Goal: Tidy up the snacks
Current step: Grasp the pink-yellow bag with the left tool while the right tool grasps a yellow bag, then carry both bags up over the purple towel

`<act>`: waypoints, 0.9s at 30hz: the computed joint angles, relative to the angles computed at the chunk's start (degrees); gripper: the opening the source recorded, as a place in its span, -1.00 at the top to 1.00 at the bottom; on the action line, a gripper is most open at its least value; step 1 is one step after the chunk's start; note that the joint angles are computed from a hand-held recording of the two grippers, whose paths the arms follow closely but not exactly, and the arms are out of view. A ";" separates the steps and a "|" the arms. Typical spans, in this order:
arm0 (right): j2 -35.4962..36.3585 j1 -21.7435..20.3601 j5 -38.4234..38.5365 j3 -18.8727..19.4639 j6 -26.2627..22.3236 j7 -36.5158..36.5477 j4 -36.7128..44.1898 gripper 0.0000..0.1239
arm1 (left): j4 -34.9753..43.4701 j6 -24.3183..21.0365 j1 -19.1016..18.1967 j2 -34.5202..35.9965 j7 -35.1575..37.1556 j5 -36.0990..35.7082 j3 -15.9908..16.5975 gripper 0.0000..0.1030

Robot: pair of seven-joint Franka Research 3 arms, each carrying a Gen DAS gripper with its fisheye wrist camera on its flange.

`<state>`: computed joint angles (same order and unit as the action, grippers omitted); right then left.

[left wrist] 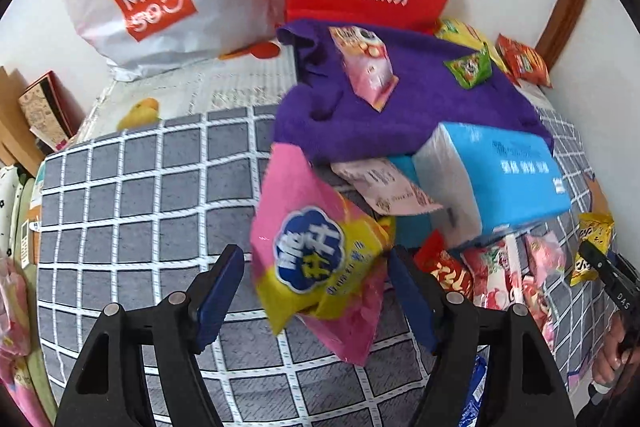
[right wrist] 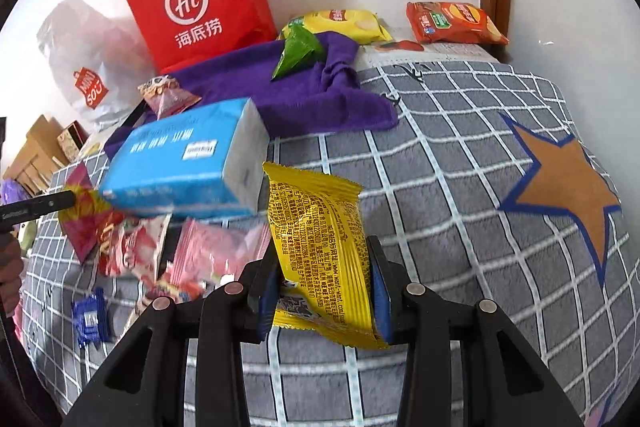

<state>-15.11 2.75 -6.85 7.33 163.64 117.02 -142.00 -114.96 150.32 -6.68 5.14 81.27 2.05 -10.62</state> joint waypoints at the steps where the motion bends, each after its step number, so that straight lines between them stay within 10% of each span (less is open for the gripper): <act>1: -0.35 -0.20 -0.39 0.31 0.10 0.51 -0.45 0.37 | -0.10 0.20 -0.03 0.16 0.57 -0.25 -0.15 -0.40; 27: 3.27 -4.27 -11.61 3.50 5.30 11.42 -1.44 0.28 | -6.36 13.68 1.34 0.18 4.16 -7.85 -1.68 -0.16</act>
<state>-11.84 -1.52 -18.46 10.83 168.94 128.44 -143.44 -121.31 164.00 -5.34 5.32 85.43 -5.80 -12.31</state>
